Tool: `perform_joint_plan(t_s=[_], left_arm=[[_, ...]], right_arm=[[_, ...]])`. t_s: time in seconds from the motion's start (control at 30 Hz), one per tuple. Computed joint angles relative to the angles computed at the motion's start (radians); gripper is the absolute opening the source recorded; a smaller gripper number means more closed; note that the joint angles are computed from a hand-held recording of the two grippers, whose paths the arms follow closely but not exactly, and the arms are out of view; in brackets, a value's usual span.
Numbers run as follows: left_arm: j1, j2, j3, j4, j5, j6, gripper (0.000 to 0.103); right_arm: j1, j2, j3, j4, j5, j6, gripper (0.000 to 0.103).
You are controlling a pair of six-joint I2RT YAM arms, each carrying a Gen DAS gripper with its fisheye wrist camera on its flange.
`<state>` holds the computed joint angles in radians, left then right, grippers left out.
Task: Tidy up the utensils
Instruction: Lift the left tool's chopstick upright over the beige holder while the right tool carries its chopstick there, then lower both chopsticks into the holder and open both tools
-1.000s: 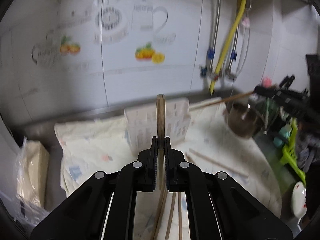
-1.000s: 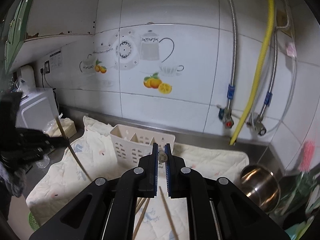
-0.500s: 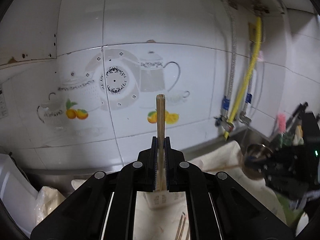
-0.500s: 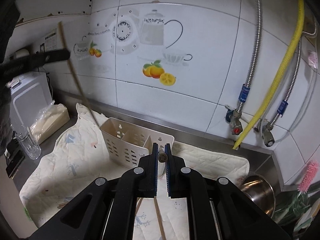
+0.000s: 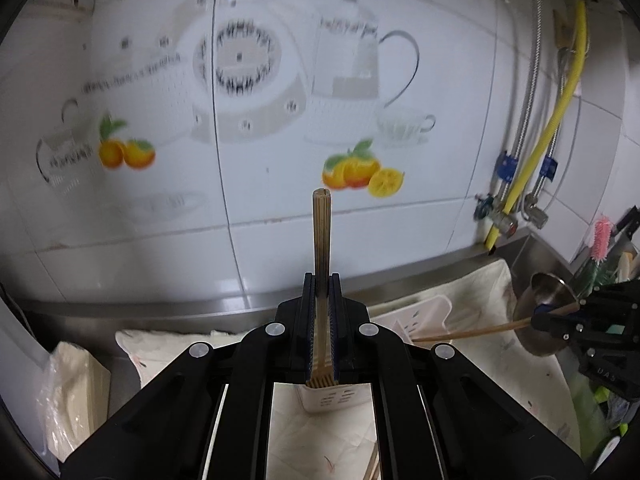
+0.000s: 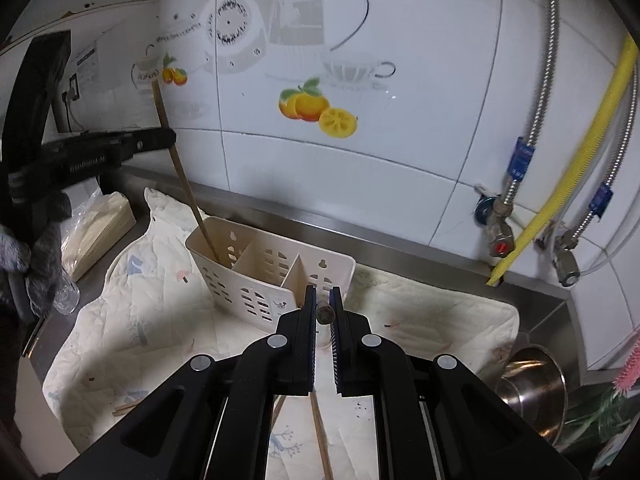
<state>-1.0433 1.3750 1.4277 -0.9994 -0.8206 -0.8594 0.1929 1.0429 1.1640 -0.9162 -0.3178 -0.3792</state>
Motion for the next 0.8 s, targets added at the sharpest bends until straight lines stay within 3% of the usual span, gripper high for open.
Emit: perform_joint_plan(t_s=[0.33, 0.5, 0.6, 0.8], left_arm=[[0.063, -0.036, -0.114, 0.098, 0.109, 0.014, 0.005], [0.045, -0.053, -0.113, 0.075, 0.088, -0.006, 0.009], [0.01, -0.071, -0.105, 0.047, 0.053, -0.033, 0.014], [-0.113, -0.091, -0.071, -0.083, -0.054, -0.159, 0.018]], right_arm=[[0.047, 0.103, 0.043, 0.005, 0.048, 0.041, 0.007], [0.031, 0.094, 0.039, 0.035, 0.03, 0.063, 0.009], [0.004, 0.062, 0.03, 0.046, 0.006, 0.069, 0.016], [-0.089, -0.114, -0.051, 0.082, -0.059, 0.087, 0.028]])
